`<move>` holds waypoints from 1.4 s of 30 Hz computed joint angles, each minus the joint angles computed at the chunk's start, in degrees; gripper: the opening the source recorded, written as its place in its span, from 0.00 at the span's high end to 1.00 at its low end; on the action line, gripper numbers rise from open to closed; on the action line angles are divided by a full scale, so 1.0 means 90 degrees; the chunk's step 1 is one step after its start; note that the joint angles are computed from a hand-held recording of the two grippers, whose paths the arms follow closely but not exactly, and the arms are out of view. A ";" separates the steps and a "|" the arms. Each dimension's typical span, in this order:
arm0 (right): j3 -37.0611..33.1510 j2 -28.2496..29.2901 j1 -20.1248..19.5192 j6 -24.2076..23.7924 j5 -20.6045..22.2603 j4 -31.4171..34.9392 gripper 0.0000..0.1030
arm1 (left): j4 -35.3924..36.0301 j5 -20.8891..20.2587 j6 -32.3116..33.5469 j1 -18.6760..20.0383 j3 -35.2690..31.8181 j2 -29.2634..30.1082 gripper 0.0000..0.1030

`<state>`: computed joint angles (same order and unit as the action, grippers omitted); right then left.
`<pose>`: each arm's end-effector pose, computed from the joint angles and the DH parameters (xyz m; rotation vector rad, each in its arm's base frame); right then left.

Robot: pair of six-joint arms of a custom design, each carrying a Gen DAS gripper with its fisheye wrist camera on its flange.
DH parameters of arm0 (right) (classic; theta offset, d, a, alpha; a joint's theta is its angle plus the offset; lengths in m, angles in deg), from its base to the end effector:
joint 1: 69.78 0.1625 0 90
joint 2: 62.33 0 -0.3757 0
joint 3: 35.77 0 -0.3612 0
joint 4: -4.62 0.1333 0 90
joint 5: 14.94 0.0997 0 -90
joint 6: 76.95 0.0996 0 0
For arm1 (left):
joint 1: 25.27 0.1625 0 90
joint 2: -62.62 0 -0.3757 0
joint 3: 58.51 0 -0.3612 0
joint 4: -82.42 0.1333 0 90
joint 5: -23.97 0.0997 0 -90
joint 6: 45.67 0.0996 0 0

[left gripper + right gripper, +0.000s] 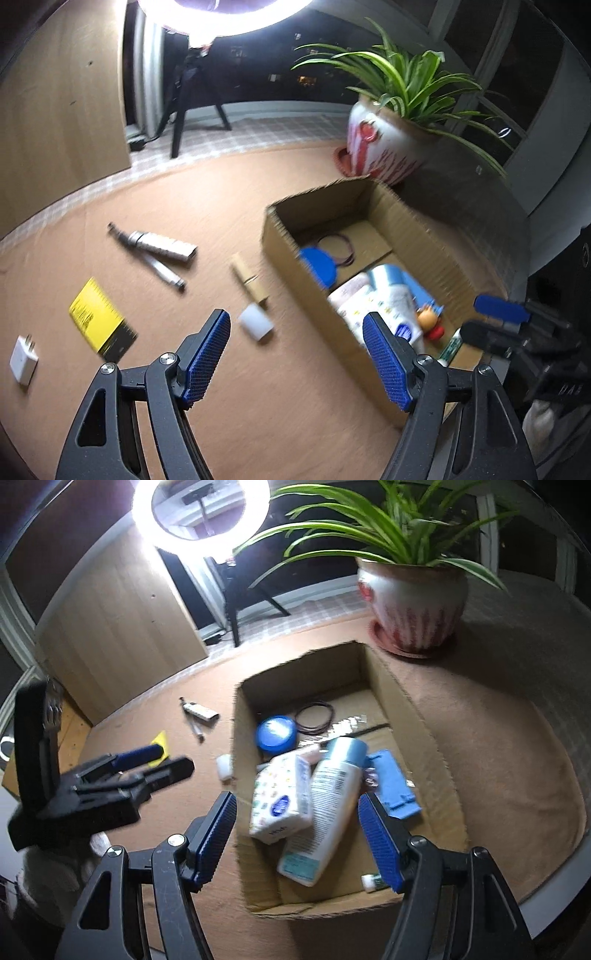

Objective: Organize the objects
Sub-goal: 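Move the right tool to the yellow card and close on it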

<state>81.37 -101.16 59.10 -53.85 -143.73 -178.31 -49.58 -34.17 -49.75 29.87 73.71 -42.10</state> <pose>0.3577 -0.3307 -0.0056 0.2394 -2.5783 0.7534 -0.0433 -0.3874 0.3021 0.6090 2.5742 -0.5686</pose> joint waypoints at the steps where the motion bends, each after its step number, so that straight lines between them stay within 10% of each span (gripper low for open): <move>1: -0.0067 0.0051 0.0022 -0.0008 0.0044 0.0022 0.37 | 0.0106 0.0018 0.0003 0.0042 0.0020 -0.0127 0.25; 27: -0.5115 0.3189 -0.0136 -0.1217 0.1792 0.3259 0.37 | 0.2036 0.0397 0.0251 0.2158 -0.0490 -0.2783 0.25; 42: -0.8036 0.4809 -0.0435 -0.1073 0.1520 0.5349 0.37 | 0.1638 -0.0040 0.0826 0.3706 -0.0873 -0.3027 0.25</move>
<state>9.05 -57.88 55.19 -63.50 -130.05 -130.17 -34.83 -34.53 -42.31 63.22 65.86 -69.34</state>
